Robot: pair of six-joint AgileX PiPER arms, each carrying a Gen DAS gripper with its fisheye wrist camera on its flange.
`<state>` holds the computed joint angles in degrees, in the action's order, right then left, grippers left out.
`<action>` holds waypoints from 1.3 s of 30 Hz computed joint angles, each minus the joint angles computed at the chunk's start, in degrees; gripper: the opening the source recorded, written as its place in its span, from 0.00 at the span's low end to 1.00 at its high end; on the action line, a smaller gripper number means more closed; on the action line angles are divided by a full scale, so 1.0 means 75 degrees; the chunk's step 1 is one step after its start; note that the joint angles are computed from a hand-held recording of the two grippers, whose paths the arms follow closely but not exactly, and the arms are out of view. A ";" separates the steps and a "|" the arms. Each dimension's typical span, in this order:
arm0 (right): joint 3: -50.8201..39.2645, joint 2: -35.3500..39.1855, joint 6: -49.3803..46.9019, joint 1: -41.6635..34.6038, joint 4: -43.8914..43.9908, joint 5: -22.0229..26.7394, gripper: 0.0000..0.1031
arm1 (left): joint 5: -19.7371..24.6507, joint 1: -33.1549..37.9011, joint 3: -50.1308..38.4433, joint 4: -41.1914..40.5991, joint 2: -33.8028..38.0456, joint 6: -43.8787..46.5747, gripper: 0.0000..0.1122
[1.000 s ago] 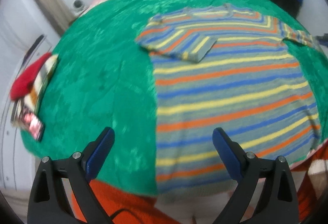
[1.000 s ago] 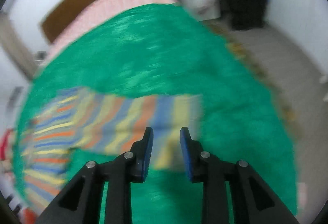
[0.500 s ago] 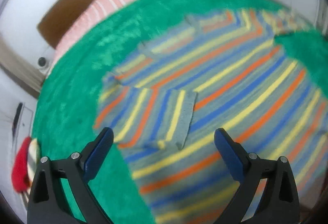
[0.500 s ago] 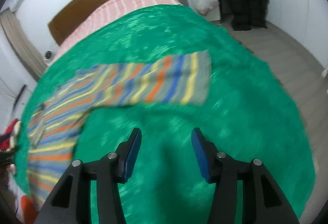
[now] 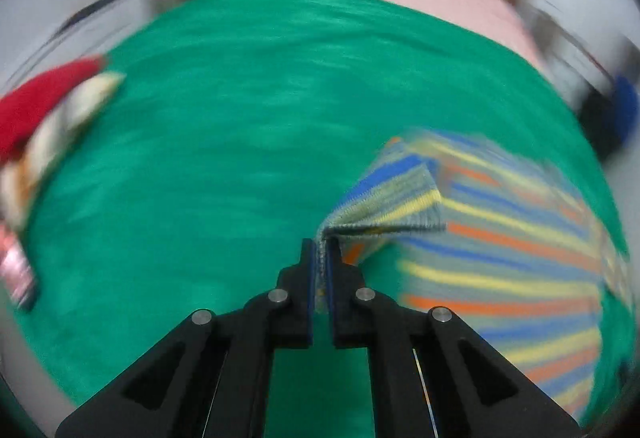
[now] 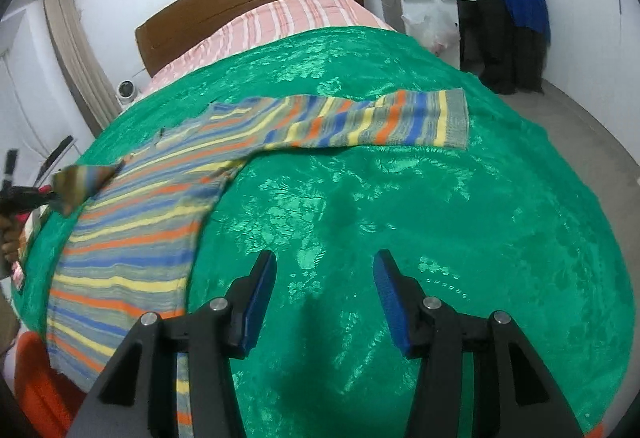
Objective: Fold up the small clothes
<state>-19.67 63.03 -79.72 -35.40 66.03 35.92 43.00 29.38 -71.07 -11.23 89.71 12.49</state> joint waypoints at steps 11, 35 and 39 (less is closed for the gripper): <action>0.0142 0.0856 -0.0211 0.0825 0.0611 -0.1101 0.49 | -0.0400 0.1362 -0.0361 -0.0006 0.1653 -0.0264 0.02; -0.3786 0.2444 0.3255 0.1541 -0.2319 0.0199 0.70 | 0.0886 0.0200 -0.2062 -0.0652 0.1276 0.1807 0.79; -0.6842 0.4592 0.3979 0.2629 -0.2502 0.1063 0.70 | 0.2137 -0.1082 -0.4140 -0.0566 0.3001 0.1950 0.79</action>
<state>-70.99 97.48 -49.87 -15.68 47.26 43.89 59.03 21.26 -102.12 -15.48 112.22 27.11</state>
